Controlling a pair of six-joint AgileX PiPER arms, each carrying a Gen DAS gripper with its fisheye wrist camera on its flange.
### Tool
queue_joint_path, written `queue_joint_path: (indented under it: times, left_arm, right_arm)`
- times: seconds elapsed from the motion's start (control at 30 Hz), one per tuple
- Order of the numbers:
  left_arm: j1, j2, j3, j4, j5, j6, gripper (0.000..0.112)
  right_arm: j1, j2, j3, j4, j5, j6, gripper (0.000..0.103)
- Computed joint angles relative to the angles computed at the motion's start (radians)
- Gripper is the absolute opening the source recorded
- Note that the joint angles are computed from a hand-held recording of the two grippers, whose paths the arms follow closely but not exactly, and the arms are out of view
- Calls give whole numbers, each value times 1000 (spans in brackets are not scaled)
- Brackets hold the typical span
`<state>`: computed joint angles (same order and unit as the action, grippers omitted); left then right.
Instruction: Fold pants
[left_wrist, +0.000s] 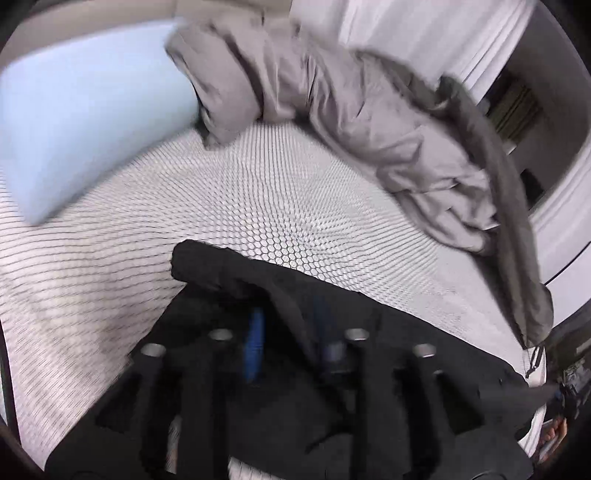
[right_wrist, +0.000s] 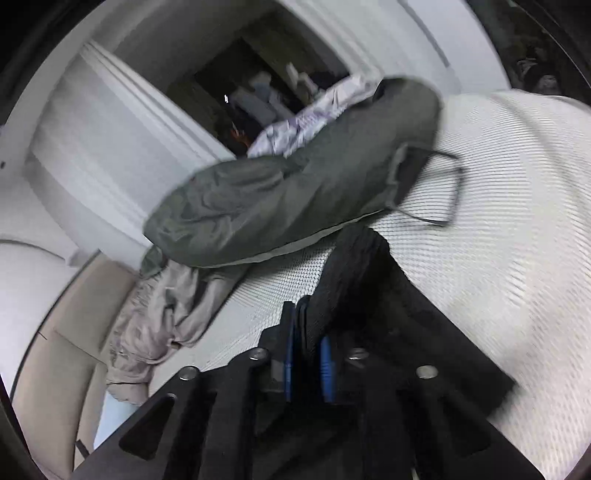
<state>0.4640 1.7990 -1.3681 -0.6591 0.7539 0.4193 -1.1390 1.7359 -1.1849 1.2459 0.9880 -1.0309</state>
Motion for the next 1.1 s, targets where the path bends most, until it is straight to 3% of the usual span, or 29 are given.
queue_joint_path:
  times: [0.07,0.13,0.23,0.3,0.43,0.57,0.67,0.73,0.83,0.9,1.0,1.1]
  left_arm:
    - [-26,76,-85,57,13,-75,45]
    - [-29,106,-123,71,23,-60,58]
    - [-19,32,-36,105,-86,-44,79]
    - [17,-30,39,34,-103,50,80]
    - [47,-172,196,-49,-105,206,80]
    - [-24,-241,263,-11,-99,187,80]
    - [-118,-232,260,56,-102,101,80]
    - [-193,-219,248,124,-111,40,80]
    - [-280,-223,267,198,-136,-30,80]
    - [-317,-249,314,199,-161,-63,80]
    - [-295,-312,436,53,-201,-11,80]
    - [-203,-371,564,-152,-196,111,80]
  right_arm:
    - [106,93,-127,-63,-113,125,41]
    - [157,105,-144,-137,-251,202,44]
    - [132,64,-55,-54,-270,68,55]
    - [98,11,44,7,-257,-46,69]
    - [25,-89,232,37,-188,-214,71]
    - [4,-176,342,-43,-117,-252,71]
    - [95,-234,373,-136,-96,-201,71]
    - [184,-247,371,-182,-124,-178,71]
    - [380,-250,360,-302,-264,-97,72]
    - [443,-231,357,-319,-298,-57,72]
    - [414,-218,406,-188,-259,-140,72]
    - [280,-212,500,-2,-153,-294,72]
